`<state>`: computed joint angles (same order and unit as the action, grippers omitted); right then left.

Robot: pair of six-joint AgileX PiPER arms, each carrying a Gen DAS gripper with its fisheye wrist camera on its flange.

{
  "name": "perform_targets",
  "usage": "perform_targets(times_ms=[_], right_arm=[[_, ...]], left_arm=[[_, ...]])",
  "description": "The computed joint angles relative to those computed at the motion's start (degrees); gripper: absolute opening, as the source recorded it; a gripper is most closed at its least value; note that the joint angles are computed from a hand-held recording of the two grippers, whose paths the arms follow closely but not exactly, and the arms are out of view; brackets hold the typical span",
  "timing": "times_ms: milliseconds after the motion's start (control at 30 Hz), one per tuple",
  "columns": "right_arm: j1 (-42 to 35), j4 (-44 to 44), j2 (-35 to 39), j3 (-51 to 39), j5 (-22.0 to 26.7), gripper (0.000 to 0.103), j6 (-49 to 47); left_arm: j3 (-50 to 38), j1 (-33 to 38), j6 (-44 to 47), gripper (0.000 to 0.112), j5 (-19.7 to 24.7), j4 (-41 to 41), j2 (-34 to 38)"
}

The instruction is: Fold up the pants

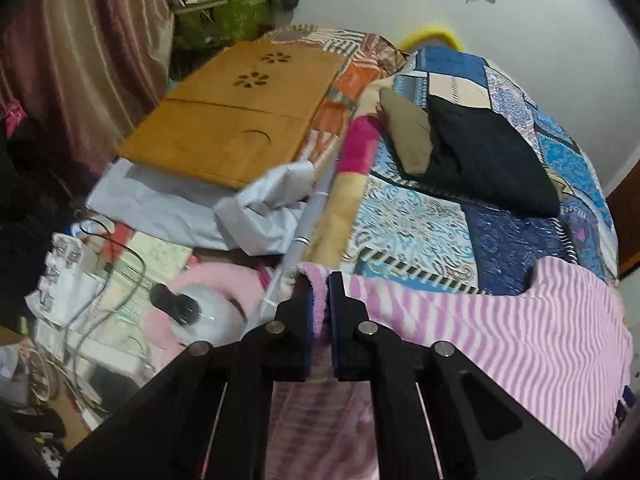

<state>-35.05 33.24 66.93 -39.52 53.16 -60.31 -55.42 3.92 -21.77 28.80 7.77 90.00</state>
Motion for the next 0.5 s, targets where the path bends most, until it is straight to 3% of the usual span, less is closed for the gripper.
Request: perform_targets(times_ms=[300,467,500], right_arm=[[-0.3,0.4,-0.2,0.2,0.0,0.061,-0.3],[-1.4,-0.4,-0.9,-0.2,0.9,0.061,-0.4],[-1.6,-0.4,-1.1,-0.1,0.9,0.061,-0.5]], left_arm=[[-2.6,-0.3,-7.0,0.011,3.1,10.1,5.5],[-1.6,-1.7,-6.2,0.019,5.6,10.3,0.8],[-0.7,-2.2,-5.6,0.026,6.1,10.0,-1.3]])
